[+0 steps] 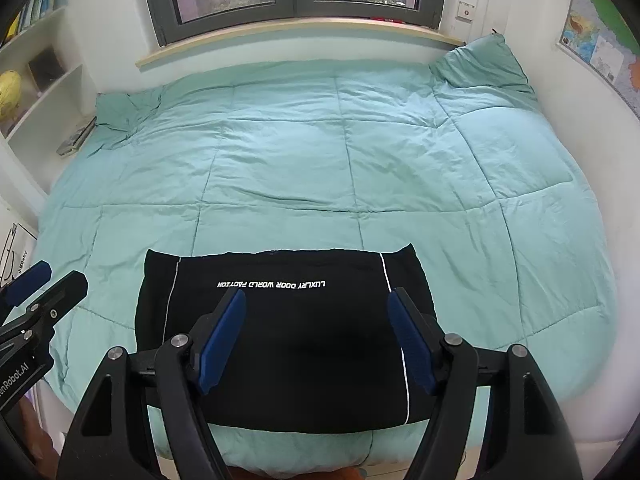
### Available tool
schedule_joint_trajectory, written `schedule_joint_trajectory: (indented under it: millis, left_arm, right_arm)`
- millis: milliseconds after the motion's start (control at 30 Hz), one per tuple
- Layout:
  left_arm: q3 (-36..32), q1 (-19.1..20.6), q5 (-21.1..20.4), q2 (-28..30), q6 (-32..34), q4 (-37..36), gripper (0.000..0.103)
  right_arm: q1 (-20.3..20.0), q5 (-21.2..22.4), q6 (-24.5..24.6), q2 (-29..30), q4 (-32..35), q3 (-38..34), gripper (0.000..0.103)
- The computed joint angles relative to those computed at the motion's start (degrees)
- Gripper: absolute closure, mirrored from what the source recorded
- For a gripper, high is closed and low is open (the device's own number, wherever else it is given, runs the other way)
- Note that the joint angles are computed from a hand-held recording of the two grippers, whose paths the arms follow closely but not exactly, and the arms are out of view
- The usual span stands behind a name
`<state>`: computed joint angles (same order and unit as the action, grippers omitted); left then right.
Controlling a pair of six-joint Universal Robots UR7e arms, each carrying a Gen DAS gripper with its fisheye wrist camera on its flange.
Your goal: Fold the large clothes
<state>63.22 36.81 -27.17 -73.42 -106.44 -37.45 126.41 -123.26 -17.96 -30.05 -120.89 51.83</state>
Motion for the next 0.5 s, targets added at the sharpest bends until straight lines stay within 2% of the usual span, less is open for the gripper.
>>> schedule_joint_trajectory:
  millis: [500]
  left_arm:
    - [-2.0,2.3,1.1,0.9,2.5,-1.6,0.029]
  right_arm:
    - [-0.8,0.4,0.3,3.2,2.4,-5.1,0.028]
